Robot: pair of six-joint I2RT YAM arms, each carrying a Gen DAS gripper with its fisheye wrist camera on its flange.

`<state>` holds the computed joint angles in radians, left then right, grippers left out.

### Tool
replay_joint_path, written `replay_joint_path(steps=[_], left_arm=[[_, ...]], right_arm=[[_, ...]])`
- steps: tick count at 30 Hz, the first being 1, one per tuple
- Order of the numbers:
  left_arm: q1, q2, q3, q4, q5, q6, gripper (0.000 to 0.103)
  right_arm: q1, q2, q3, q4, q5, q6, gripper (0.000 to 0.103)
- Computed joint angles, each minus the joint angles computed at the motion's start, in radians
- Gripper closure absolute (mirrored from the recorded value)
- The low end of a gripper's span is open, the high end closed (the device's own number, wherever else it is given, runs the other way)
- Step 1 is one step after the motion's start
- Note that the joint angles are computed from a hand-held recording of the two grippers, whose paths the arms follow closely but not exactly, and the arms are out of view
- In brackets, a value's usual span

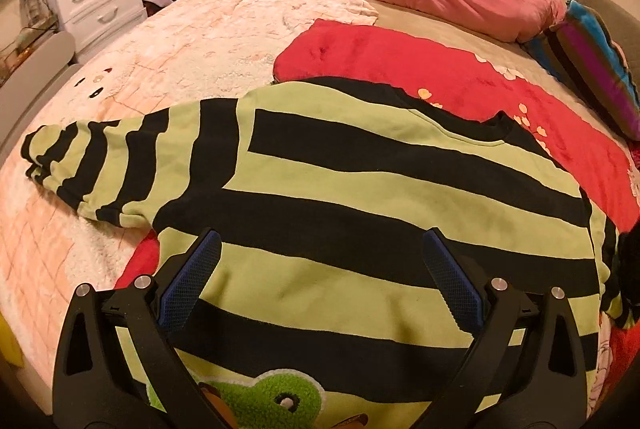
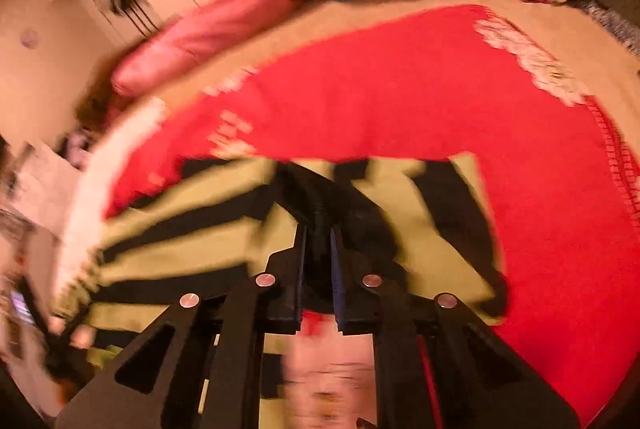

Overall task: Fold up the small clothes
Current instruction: 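Carry the held sleeve across the sweater body with the right gripper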

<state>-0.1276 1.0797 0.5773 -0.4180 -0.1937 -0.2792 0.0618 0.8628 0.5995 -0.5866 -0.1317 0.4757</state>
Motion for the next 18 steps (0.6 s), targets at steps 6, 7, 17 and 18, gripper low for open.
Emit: replay_joint_path(steps=[6,7,17,18], left_arm=[[0.048,0.003,0.000,0.000,0.054,0.002,0.009],[0.060,0.005,0.001,0.001,0.063,0.002,0.009],[0.199,0.029,0.003,0.018,0.139,0.028,0.009],[0.216,0.036,0.002,0.021,0.152,0.028,0.009]], right_arm=[[0.200,0.115,0.115,0.082,0.010,0.123,0.093],[0.231,0.145,0.138,0.101,0.000,0.143,0.093],[0.430,0.388,0.286,0.237,0.014,0.207,0.093],[0.443,0.400,0.287,0.245,0.020,0.216,0.093]])
